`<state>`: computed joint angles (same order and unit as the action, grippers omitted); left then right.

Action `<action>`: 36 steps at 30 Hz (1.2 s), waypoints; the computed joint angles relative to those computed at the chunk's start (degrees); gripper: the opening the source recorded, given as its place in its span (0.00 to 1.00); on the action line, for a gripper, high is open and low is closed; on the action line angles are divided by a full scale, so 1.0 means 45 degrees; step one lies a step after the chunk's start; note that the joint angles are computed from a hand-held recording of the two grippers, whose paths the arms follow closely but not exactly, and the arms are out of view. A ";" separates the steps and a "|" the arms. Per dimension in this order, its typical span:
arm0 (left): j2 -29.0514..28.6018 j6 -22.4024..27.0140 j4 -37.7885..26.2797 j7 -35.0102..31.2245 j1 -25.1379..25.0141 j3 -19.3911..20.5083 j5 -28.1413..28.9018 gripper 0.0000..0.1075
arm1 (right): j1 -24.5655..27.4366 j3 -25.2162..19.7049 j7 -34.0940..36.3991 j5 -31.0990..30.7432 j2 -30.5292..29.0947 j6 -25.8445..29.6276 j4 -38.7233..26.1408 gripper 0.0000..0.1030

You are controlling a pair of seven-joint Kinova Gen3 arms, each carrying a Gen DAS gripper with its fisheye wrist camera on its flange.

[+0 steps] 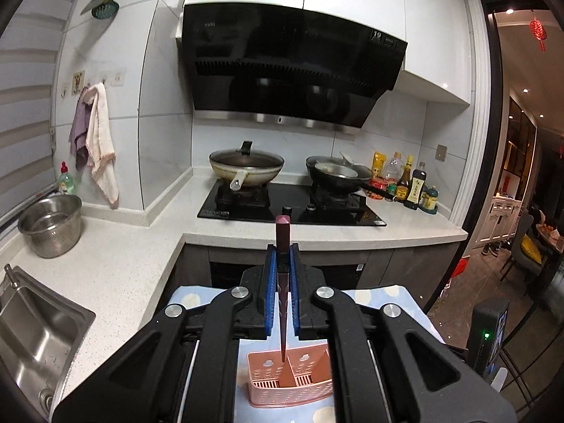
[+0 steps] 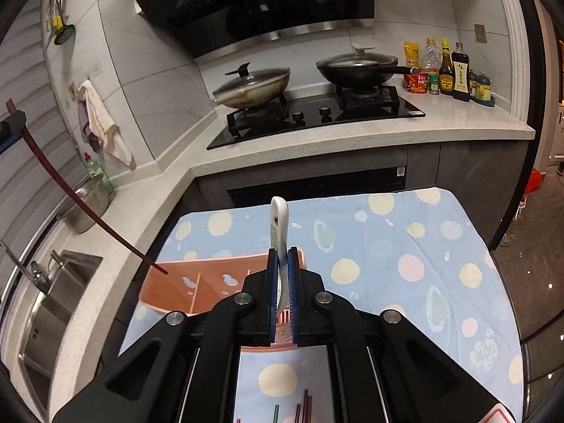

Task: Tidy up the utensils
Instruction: 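Lift the chopstick with the left tool while the right tool carries the spoon to the pink holder, then lower the chopstick into the holder with the left tool while the right tool drops the spoon in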

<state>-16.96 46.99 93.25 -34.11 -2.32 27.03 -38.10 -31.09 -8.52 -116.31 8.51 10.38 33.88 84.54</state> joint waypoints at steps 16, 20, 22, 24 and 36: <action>0.0545 -0.0184 0.1628 0.1083 0.0769 -0.1123 0.0236 0.08 | -0.1116 0.0791 -0.0770 0.1479 0.0964 0.0215 -0.0150 0.17; 0.0188 0.0287 0.1802 0.1533 0.0744 -0.0835 -0.0049 0.26 | -0.1359 0.0741 -0.1490 0.2479 0.0247 0.0082 0.0442 0.28; -0.0086 0.0491 0.1940 0.1685 0.0691 -0.0697 -0.0069 0.34 | -0.1172 0.0517 -0.1570 0.2466 -0.0177 0.0047 0.0781 0.30; -0.0434 0.0721 0.2099 0.1717 0.0639 -0.0595 0.0096 0.36 | -0.1070 0.0331 -0.1807 0.2622 -0.0641 0.0103 0.1166 0.33; -0.3191 0.2359 0.3938 0.0957 0.0215 0.0498 0.3275 0.38 | 0.0016 -0.1802 -0.2929 0.2658 -0.3932 0.1038 0.4682 0.35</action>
<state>-31.32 57.61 110.97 -29.81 -1.36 29.27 -23.36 -31.02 -16.63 -129.49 20.47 -7.32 38.55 105.60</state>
